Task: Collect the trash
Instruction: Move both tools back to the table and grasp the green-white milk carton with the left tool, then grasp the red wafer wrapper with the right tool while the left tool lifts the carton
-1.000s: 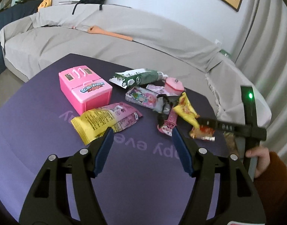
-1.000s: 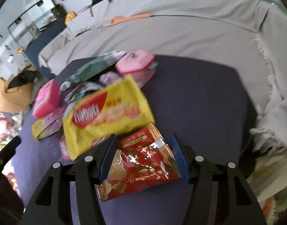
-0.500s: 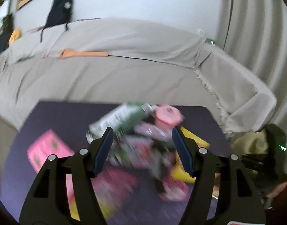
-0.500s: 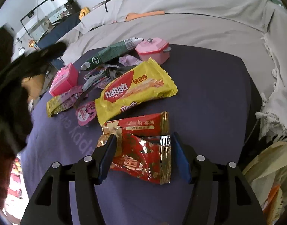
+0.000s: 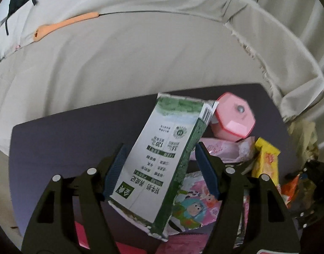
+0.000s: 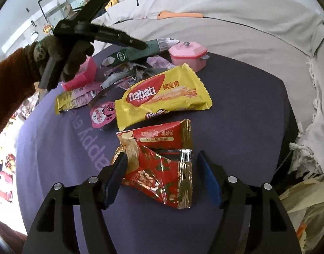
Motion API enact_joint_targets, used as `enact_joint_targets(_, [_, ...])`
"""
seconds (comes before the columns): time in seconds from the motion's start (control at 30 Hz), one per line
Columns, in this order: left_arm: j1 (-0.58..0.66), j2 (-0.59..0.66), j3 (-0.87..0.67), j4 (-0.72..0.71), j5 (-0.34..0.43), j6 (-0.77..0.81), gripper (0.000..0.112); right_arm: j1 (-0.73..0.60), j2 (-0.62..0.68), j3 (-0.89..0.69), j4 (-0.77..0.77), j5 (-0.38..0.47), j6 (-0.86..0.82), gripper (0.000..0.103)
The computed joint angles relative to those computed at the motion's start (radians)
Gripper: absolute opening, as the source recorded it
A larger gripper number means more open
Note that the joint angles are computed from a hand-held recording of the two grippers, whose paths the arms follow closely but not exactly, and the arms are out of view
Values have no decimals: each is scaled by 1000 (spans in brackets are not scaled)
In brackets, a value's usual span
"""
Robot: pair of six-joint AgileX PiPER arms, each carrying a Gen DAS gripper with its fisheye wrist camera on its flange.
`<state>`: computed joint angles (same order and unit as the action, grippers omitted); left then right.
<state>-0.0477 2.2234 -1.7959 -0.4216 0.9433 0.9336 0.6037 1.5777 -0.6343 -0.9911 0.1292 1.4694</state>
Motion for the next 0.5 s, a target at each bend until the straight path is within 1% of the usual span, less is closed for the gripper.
enact_joint_targets(0.07, [-29,-6,31,93,-46,-80,64,-1,-2,2,-9,-4,10,65])
enact_joint_targets(0.13, [-35,-22,70,114,-83,-122,65,9,2,-9,48,20,-48,65])
enact_joint_targets(0.17, [-31,-34,86,101,-95,-139,61,19,1,-14,80,38,-78,65])
enact_joint_targets(0.2, [-21,-45,98,71,-91,-151,56,29,-4,-18,125,56,-114,65])
enact_joint_targets(0.23, [-1,-66,121,25,-86,-165,55,36,-16,-11,133,60,-112,65])
enact_joint_targets(0.3, [28,-127,200,-48,-103,-157,55,53,-46,11,76,60,-44,65])
enact_joint_targets(0.4, [66,-299,435,-154,-206,-69,54,89,-97,44,-54,104,109,65])
enact_joint_targets(0.43, [81,-377,534,-204,-249,-22,54,93,-117,57,-88,110,152,65])
enact_joint_targets(0.5, [121,-491,668,-302,-268,68,54,98,-154,76,-143,126,226,65])
